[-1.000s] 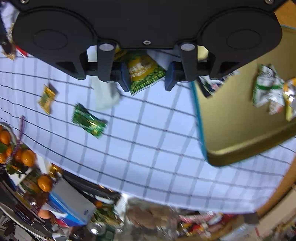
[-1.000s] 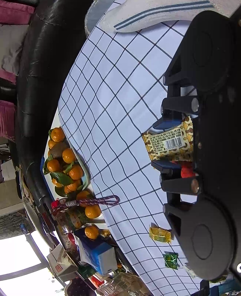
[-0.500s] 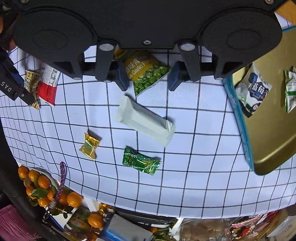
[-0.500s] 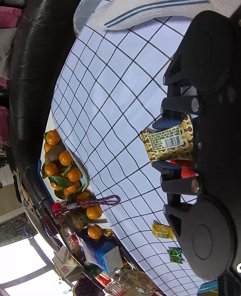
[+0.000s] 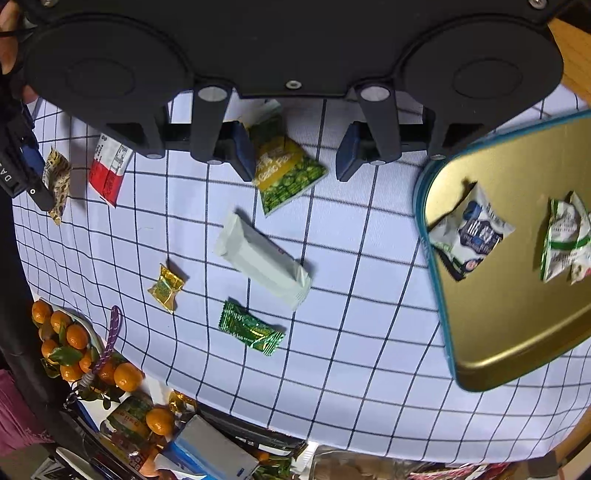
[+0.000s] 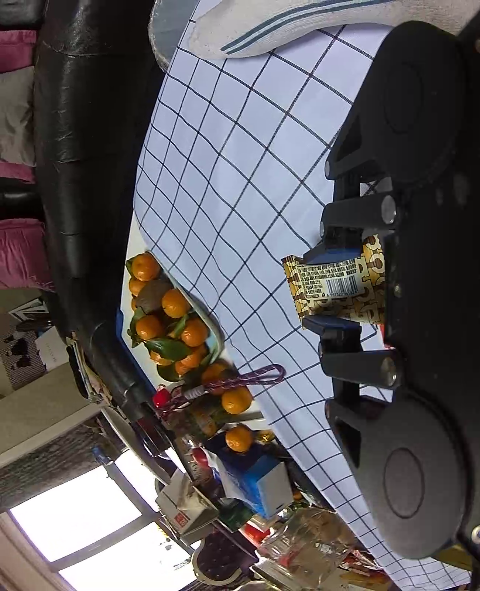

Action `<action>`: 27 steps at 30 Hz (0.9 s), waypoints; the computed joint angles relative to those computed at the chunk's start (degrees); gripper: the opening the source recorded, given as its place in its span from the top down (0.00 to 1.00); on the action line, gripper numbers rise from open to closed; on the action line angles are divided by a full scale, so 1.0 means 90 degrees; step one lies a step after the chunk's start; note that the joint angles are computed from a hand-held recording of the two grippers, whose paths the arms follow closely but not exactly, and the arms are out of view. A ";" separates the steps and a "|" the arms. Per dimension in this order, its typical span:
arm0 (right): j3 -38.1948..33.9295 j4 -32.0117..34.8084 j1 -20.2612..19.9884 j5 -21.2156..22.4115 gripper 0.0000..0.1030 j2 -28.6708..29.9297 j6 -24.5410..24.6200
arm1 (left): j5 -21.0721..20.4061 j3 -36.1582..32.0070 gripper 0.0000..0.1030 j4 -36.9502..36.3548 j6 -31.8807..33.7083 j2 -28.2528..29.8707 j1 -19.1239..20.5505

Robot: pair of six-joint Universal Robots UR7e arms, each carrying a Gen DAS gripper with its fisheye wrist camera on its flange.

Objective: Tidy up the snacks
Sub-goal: 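Grasp the green garlic snack packet with the left gripper while the right gripper holds the brown packet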

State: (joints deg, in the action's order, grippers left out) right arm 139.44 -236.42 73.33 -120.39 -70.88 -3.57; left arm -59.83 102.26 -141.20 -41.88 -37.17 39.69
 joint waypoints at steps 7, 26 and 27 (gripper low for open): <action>-0.0010 0.0121 0.0022 -0.0004 0.69 0.0036 -0.0012 | 0.0012 -0.0017 0.48 -0.0081 -0.0162 0.0098 -0.0007; -0.0107 0.0433 0.0228 0.0006 0.69 0.0055 -0.0085 | 0.0313 -0.0288 0.58 -0.0074 0.0209 0.0544 -0.0183; -0.0121 0.0462 0.0259 -0.0033 0.69 0.0048 -0.0071 | 0.0289 -0.0269 0.58 -0.0127 0.0224 0.0537 -0.0180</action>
